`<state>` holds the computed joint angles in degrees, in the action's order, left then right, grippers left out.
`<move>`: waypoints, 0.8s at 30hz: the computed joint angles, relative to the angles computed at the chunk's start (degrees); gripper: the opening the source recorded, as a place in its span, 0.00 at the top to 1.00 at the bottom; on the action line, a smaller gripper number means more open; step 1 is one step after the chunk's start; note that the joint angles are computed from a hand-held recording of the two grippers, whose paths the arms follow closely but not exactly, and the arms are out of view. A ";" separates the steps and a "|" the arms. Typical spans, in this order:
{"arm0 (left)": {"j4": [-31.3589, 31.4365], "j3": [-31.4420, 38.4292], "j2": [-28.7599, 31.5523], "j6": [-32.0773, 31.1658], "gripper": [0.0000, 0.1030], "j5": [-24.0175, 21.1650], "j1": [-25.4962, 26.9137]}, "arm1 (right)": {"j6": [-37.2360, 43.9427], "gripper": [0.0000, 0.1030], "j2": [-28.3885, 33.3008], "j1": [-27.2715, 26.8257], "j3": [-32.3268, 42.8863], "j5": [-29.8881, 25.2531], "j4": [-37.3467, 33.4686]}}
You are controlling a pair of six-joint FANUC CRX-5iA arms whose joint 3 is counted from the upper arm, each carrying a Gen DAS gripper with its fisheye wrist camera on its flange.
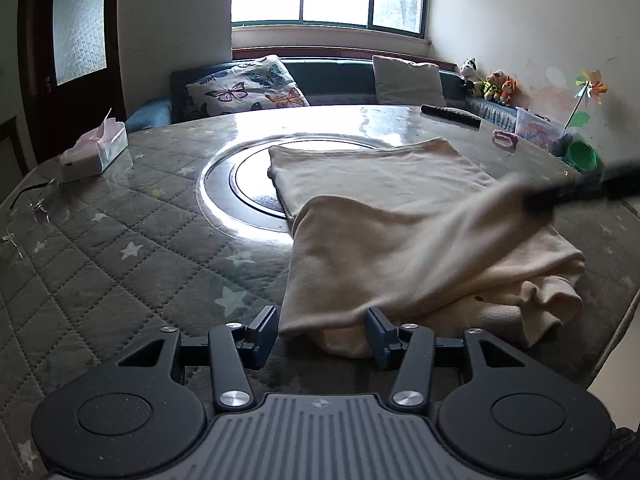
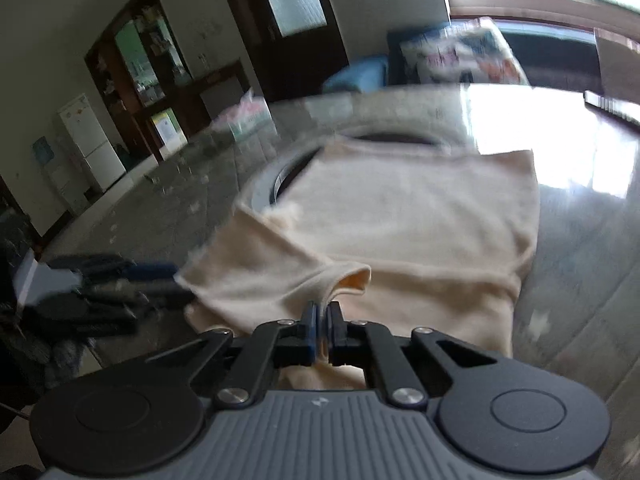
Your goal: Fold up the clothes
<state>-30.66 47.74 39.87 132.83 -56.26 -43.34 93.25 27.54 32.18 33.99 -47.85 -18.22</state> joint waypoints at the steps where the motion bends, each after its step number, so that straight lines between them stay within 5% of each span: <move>1: -0.23 0.27 0.17 -0.18 0.50 -0.22 -0.13 | 0.65 0.96 -0.45 0.04 0.00 0.91 0.10; 6: -2.11 1.94 1.12 -1.49 0.53 -1.77 -1.12 | 4.36 0.96 -2.97 0.56 -0.97 6.18 2.34; 10: -3.06 2.16 1.24 -1.75 0.78 -1.78 -1.68 | 5.23 0.96 -4.87 0.69 -2.94 9.82 4.92; 13: -4.24 2.15 1.19 -1.94 0.87 -2.12 -2.19 | 2.52 0.96 -5.53 0.52 -5.23 10.76 8.06; 19: -3.55 1.52 0.89 -2.80 0.90 -2.56 -2.15 | -5.03 0.96 -3.66 0.22 -8.88 8.28 14.14; 24: -1.86 0.72 0.05 -5.05 0.87 -2.82 -1.68 | -5.28 0.89 -1.71 -0.64 -7.13 3.26 11.49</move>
<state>-32.53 48.47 39.92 127.78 -59.08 -45.02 87.97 25.83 31.54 26.86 -44.59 -6.73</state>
